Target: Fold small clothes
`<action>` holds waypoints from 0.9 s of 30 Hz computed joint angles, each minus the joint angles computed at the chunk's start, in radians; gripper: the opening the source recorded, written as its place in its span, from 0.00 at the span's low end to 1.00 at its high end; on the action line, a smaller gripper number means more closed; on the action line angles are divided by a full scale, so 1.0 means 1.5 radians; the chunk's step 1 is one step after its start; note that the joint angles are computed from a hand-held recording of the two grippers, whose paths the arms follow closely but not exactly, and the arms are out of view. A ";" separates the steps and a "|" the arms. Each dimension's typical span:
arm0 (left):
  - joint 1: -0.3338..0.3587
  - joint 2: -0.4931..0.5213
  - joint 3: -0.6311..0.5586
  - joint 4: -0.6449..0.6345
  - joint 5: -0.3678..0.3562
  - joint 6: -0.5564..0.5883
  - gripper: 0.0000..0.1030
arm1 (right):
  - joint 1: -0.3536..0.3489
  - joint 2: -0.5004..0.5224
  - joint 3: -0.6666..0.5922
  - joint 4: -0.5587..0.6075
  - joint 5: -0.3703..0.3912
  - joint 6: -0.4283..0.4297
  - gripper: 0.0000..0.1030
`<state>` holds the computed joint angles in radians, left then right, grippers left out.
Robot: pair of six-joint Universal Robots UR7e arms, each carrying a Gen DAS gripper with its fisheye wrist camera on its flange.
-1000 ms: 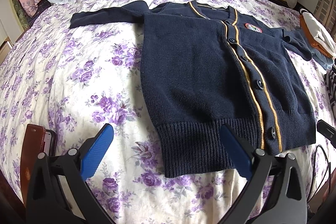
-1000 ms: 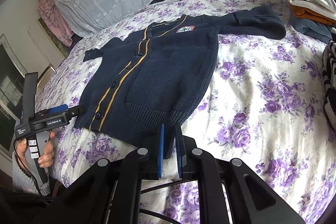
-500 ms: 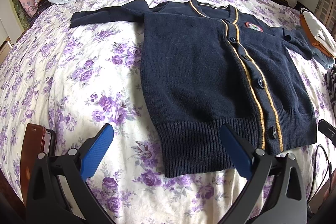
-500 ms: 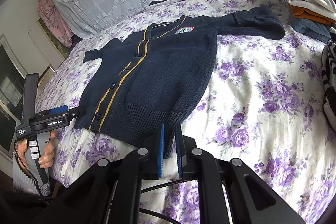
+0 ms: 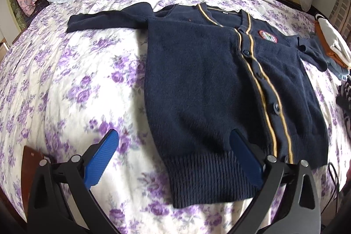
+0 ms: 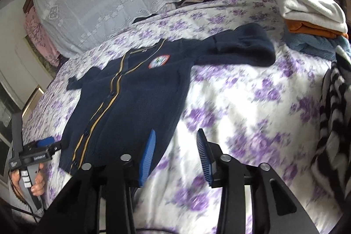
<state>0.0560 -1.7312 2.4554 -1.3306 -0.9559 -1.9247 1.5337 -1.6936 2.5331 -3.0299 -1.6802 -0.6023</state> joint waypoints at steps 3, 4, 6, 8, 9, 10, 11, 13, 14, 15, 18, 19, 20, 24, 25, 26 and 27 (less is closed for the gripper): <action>0.043 0.026 -0.018 -0.014 0.035 0.033 0.96 | 0.035 0.099 -0.096 0.000 -0.047 0.028 0.47; 0.062 0.037 -0.025 -0.024 0.048 0.050 0.96 | 0.051 0.147 -0.123 -0.022 -0.075 0.018 0.47; 0.096 0.053 -0.031 -0.047 0.062 0.076 0.96 | 0.069 0.230 -0.183 -0.024 -0.092 0.034 0.46; 0.126 0.070 -0.034 -0.070 0.066 0.098 0.96 | 0.078 0.286 -0.231 -0.016 -0.111 0.043 0.44; 0.136 0.079 -0.035 -0.076 0.066 0.104 0.96 | 0.074 0.318 -0.263 0.004 -0.111 0.056 0.44; 0.149 0.089 -0.036 -0.081 0.063 0.112 0.96 | 0.065 0.341 -0.275 -0.004 -0.108 0.053 0.42; 0.158 0.093 -0.033 -0.091 0.060 0.120 0.96 | 0.060 0.353 -0.273 -0.040 -0.109 0.056 0.29; 0.150 0.069 -0.008 -0.111 0.063 0.119 0.96 | 0.067 0.373 -0.278 -0.173 -0.190 0.061 0.11; 0.143 0.054 0.001 -0.113 0.064 0.116 0.96 | 0.073 0.374 -0.283 -0.243 -0.246 0.054 0.20; 0.136 0.034 0.013 -0.117 0.063 0.118 0.96 | 0.069 0.364 -0.280 -0.313 -0.278 0.036 0.31; 0.132 -0.009 0.016 -0.092 0.062 0.114 0.96 | 0.044 0.328 -0.240 -0.433 -0.257 0.036 0.47; 0.135 -0.013 0.007 -0.069 0.066 0.103 0.96 | 0.049 0.309 -0.224 -0.420 -0.253 0.021 0.49; 0.141 -0.017 -0.007 -0.037 0.074 0.089 0.96 | 0.051 0.295 -0.214 -0.401 -0.249 0.006 0.51; 0.197 -0.027 -0.078 0.073 0.124 0.056 0.96 | 0.063 0.263 -0.164 -0.334 -0.164 -0.003 0.55; 0.217 -0.028 -0.098 0.099 0.144 0.050 0.96 | 0.073 0.267 -0.172 -0.293 -0.162 0.002 0.58; 0.238 -0.024 -0.117 0.128 0.162 0.036 0.96 | 0.084 0.279 -0.189 -0.242 -0.175 0.007 0.59; 0.257 -0.019 -0.134 0.158 0.177 0.020 0.96 | 0.084 0.294 -0.202 -0.205 -0.175 0.024 0.59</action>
